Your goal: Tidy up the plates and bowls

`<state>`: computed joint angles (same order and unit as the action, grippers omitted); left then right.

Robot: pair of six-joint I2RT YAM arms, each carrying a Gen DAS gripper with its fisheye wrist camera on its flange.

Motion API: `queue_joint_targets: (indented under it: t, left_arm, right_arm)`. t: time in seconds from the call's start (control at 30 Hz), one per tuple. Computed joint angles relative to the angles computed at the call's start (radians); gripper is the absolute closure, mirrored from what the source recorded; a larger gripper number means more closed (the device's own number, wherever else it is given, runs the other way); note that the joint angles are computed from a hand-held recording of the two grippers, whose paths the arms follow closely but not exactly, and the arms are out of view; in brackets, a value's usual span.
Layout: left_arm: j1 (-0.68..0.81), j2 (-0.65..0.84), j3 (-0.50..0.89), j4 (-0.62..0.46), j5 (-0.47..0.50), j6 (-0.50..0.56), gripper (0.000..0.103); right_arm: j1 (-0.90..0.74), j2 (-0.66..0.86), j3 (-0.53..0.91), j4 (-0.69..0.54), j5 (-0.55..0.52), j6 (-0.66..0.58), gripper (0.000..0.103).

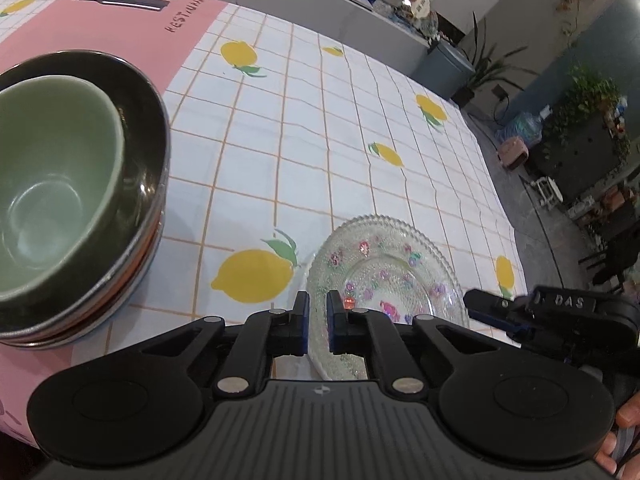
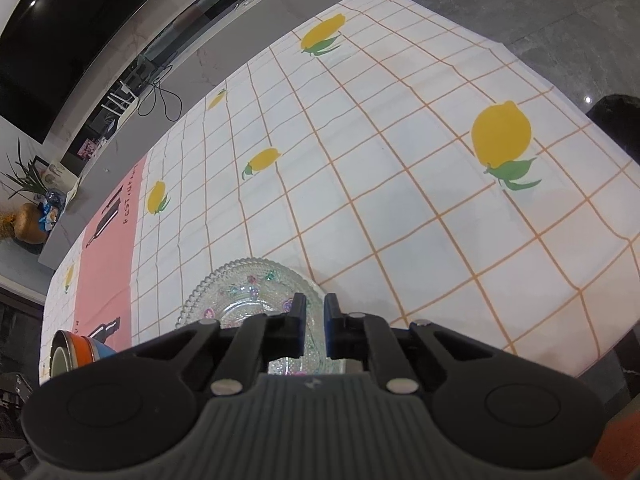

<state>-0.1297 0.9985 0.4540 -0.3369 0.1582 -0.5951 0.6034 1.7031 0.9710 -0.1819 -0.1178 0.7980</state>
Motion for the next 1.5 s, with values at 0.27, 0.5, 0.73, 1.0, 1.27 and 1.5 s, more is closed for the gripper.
queue_joint_targets:
  t: [0.27, 0.5, 0.73, 1.0, 1.27, 1.5]
  left_arm:
    - [-0.032, -0.003, -0.054, 0.140, -0.084, -0.037, 0.091]
    - [-0.019, 0.024, -0.071, 0.181, -0.058, -0.033, 0.097]
    - [0.007, 0.012, -0.042, 0.105, -0.009, -0.030, 0.098]
    - [-0.047, 0.037, -0.015, 0.081, -0.080, -0.030, 0.098]
    - [-0.162, -0.046, 0.009, 0.000, -0.231, -0.003, 0.085]
    - [-0.200, -0.141, 0.123, -0.217, -0.256, 0.129, 0.078]
  right_arm:
    - [0.013, 0.013, 0.012, 0.013, 0.044, 0.009, 0.078]
    - [-0.008, 0.040, 0.024, -0.005, -0.012, 0.041, 0.088]
    - [-0.008, 0.040, 0.027, -0.018, -0.017, 0.041, 0.092]
    - [-0.012, 0.037, 0.020, -0.011, -0.023, 0.046, 0.090]
    - [0.009, 0.000, -0.004, 0.023, 0.026, 0.019, 0.072]
    - [0.062, -0.048, -0.015, 0.033, 0.124, -0.050, 0.065]
